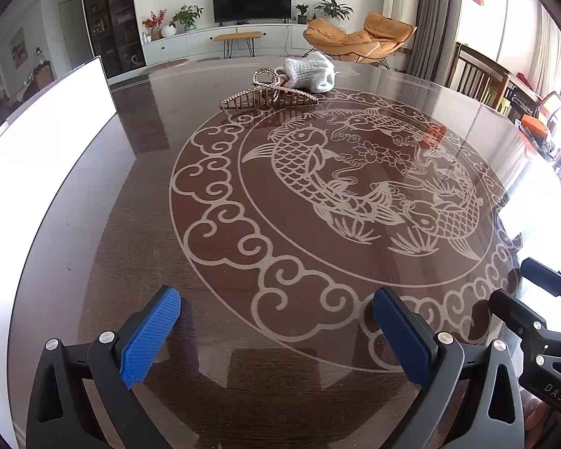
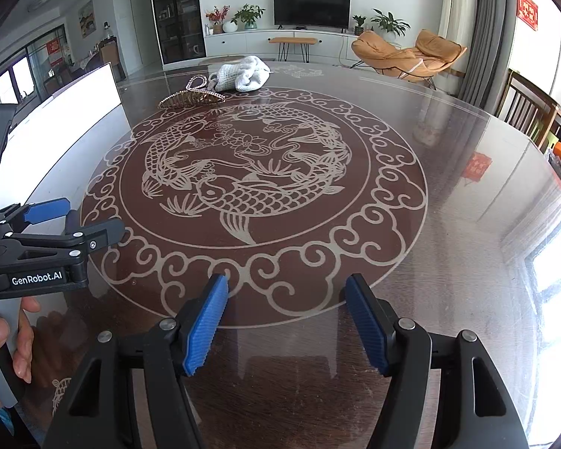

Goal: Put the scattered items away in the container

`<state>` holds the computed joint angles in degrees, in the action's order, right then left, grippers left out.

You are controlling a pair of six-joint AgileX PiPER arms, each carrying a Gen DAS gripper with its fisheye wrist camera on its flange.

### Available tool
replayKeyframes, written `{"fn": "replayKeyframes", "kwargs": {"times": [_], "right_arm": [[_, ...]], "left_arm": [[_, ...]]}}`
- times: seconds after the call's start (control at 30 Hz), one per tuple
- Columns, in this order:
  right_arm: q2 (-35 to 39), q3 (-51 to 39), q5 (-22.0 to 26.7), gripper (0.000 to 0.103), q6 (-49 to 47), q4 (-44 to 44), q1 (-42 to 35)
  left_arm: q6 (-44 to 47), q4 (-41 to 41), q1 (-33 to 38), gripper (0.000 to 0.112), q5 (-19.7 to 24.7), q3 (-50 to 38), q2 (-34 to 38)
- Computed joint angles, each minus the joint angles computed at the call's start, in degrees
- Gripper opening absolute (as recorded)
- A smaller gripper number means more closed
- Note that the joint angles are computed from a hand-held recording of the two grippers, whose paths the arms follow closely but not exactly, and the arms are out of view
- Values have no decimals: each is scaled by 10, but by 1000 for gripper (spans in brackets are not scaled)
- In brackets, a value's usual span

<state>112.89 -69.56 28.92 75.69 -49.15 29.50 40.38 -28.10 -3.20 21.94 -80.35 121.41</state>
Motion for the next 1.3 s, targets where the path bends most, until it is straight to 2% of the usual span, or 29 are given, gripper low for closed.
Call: {"fn": "replayKeyframes", "kwargs": {"times": [0.6,1.3], "right_arm": [[-1,1,0,67,1,0,0],[-1,2,-1,68,2,-1,0]], "left_arm": [[-44,35,-7,103,-6,-8,4],[-50,41,-10,103,-7,-9,6]]}}
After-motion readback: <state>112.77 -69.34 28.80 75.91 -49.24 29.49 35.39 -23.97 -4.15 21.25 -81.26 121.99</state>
